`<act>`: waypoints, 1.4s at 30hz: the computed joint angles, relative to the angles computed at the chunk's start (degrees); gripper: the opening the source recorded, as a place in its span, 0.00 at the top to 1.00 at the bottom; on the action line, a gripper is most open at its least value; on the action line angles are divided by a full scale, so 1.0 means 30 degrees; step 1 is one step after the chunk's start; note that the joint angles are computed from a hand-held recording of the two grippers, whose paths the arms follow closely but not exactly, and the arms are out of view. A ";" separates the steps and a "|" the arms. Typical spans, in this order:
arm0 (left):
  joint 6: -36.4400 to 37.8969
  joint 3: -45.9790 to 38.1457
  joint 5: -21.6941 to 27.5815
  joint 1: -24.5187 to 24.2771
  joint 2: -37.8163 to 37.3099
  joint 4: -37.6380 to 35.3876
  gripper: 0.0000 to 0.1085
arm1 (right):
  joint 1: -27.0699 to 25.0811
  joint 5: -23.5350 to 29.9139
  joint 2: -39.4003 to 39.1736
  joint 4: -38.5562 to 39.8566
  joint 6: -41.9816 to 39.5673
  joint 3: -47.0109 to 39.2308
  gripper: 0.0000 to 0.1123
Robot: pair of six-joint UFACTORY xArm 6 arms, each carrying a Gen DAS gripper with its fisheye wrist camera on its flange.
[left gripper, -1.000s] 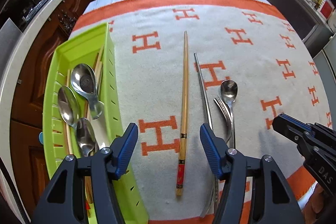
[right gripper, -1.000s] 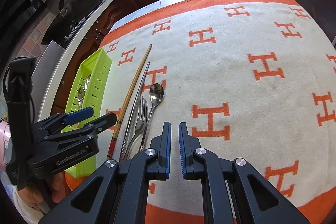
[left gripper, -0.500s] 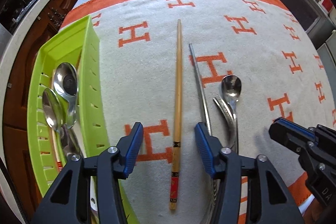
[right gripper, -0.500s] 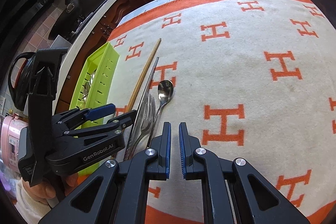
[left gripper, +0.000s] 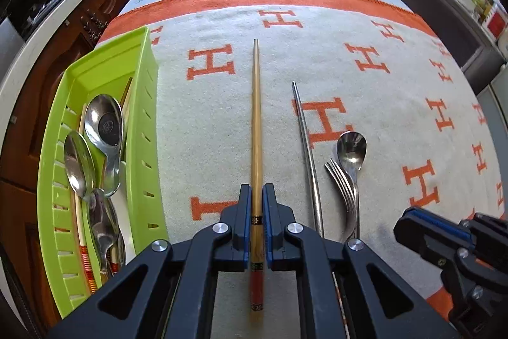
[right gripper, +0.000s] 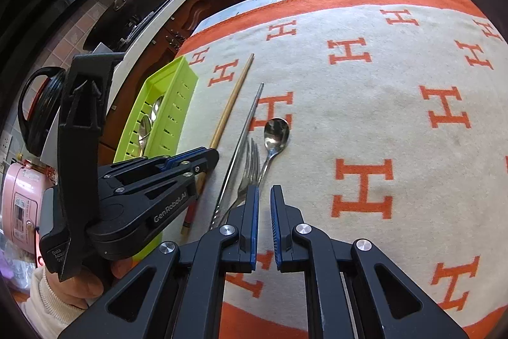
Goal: Organize utensils
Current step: 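Grasp the wooden red-tipped chopstick with the left tool, then drop the wooden chopstick in the tray with the left tool while the right tool grasps the steel chopstick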
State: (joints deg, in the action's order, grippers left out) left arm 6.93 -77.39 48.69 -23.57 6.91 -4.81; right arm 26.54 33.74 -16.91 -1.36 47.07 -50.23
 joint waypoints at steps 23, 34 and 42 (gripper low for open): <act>0.0205 0.3359 -0.2784 0.4073 -0.4975 -0.1062 0.96 | 0.1466 0.2964 0.5172 -0.2284 0.1202 -0.5669 0.88; 0.1318 0.4315 -0.2714 0.5420 -0.5090 -0.1796 0.96 | 0.2509 0.8311 0.8986 -0.5969 0.2554 -1.0546 0.91; 0.1322 0.4767 -0.3099 0.5715 -0.5106 -0.1591 0.76 | 0.2248 0.6631 0.7881 -0.5741 0.4018 -0.9219 0.95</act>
State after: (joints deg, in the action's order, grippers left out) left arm 10.89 -63.09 39.39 -6.43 -8.41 -9.58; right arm 33.28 53.64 6.73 -18.58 59.13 -77.88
